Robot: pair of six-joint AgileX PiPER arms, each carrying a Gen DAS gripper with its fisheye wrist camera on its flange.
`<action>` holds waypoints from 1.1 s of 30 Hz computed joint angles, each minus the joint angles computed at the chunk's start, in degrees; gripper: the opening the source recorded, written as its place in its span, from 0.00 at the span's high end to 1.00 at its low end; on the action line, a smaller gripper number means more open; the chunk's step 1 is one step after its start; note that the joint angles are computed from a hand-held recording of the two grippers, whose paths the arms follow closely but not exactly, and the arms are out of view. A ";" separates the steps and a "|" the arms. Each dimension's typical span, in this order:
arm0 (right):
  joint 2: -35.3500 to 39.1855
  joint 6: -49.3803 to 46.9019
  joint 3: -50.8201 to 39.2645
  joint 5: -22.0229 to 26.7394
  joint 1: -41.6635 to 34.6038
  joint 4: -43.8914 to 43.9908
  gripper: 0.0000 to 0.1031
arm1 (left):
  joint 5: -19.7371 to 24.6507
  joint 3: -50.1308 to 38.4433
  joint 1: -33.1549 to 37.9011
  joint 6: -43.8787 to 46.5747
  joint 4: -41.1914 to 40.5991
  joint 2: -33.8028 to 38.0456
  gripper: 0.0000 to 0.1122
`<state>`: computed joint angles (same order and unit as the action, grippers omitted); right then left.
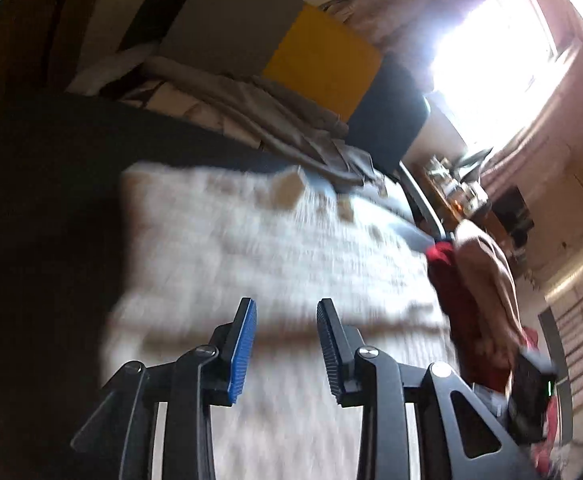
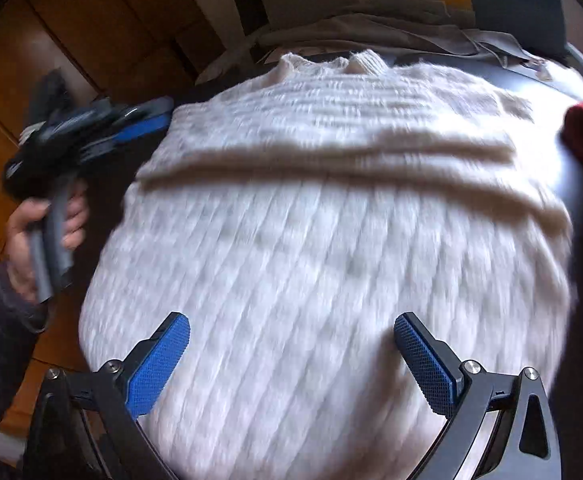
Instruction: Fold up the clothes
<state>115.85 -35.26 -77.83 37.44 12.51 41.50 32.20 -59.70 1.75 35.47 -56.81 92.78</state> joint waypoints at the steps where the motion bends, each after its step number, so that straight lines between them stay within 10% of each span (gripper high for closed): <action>1: -1.73 -1.62 3.09 -1.01 -0.14 1.61 0.00 | 0.30 5.01 1.42 2.04 -0.89 -3.90 0.70; 13: -16.48 -32.98 32.70 6.31 -22.77 29.21 0.00 | 12.03 41.74 21.57 10.29 -4.96 -33.04 0.66; 24: -11.21 -46.29 37.95 21.97 -30.05 37.43 0.00 | 2.22 44.97 6.40 1.69 -5.32 -38.52 0.49; 33: -11.05 -58.89 42.47 20.24 -27.40 47.29 0.00 | -2.16 43.35 -6.41 -12.27 2.50 -31.54 0.53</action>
